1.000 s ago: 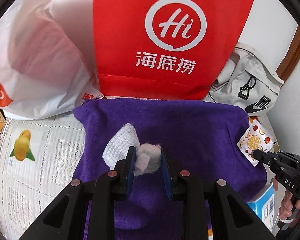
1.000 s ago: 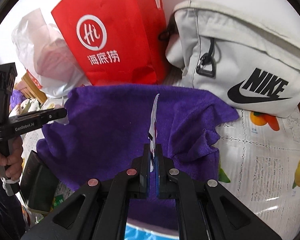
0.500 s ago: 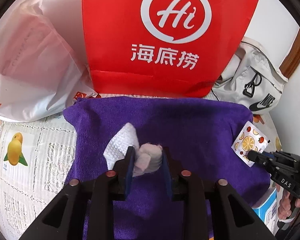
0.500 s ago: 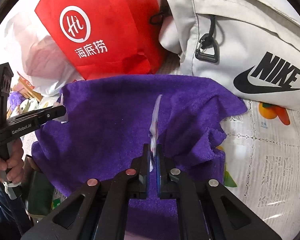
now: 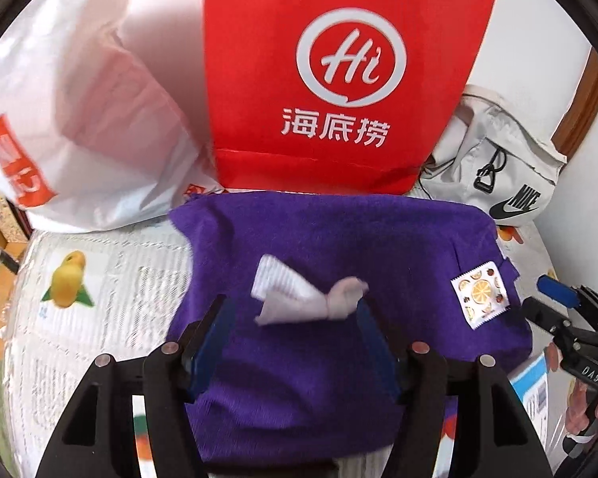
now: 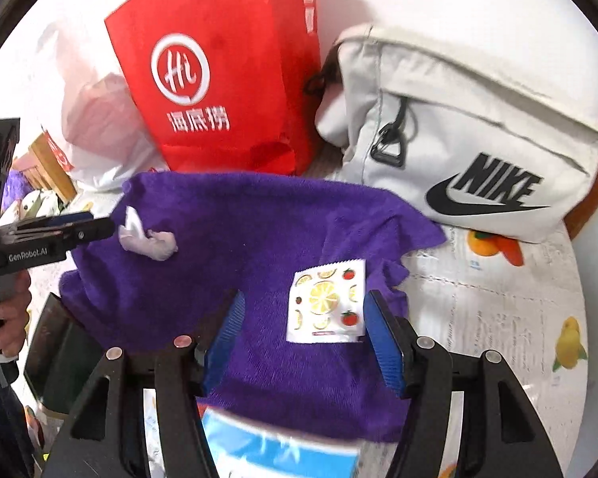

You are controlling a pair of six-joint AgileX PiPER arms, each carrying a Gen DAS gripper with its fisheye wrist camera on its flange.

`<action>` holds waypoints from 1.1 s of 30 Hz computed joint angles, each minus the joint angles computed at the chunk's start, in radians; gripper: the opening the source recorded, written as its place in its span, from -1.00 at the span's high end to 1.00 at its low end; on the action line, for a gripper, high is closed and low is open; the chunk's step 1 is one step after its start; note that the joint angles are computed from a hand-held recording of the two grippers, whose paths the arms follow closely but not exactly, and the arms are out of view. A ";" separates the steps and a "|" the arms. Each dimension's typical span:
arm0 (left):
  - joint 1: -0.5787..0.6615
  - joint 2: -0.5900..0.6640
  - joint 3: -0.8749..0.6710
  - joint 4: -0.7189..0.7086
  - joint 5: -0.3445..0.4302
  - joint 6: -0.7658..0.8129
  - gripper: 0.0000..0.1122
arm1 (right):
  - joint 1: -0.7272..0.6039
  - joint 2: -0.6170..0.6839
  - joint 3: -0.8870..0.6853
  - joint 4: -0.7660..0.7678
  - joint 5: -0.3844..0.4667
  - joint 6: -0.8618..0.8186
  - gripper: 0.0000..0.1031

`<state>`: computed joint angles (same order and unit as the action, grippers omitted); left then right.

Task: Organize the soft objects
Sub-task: 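Carry sachet and tissue onto the purple towel and open both tools, then grasp the white glove with mint-green cuff with the right tool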

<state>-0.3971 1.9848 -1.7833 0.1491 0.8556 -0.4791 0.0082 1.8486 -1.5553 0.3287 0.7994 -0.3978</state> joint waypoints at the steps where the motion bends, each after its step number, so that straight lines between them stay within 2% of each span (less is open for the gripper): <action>1: -0.003 -0.024 0.030 0.006 -0.013 -0.006 -0.11 | -0.002 -0.034 0.036 0.002 -0.023 0.008 -0.19; 5: -0.028 -0.168 0.189 0.025 -0.067 -0.038 -0.11 | -0.016 -0.166 0.173 0.037 -0.082 0.018 -0.25; 7: -0.038 -0.235 0.258 0.024 -0.082 -0.053 -0.11 | -0.047 -0.248 0.257 0.122 -0.093 -0.039 -0.25; 13: -0.093 -0.405 0.426 0.086 -0.055 -0.142 -0.11 | -0.059 -0.459 0.431 0.131 -0.062 -0.051 -0.25; 18: -0.147 -0.531 0.573 0.107 -0.067 -0.224 -0.11 | -0.011 -0.632 0.579 0.006 -0.030 0.053 -0.32; 23: -0.209 -0.646 0.713 0.122 -0.093 -0.303 -0.11 | -0.020 -0.790 0.723 0.041 0.038 0.040 -0.38; 26: -0.249 -0.699 0.779 0.142 -0.094 -0.360 -0.11 | -0.022 -0.855 0.795 0.070 0.060 0.023 -0.43; 30: -0.299 -0.759 0.856 0.176 -0.101 -0.430 -0.11 | 0.027 -0.877 0.861 0.048 0.029 0.077 -0.43; 33: -0.333 -0.806 0.917 0.204 -0.113 -0.482 -0.11 | 0.033 -0.869 0.898 0.103 0.002 0.058 -0.43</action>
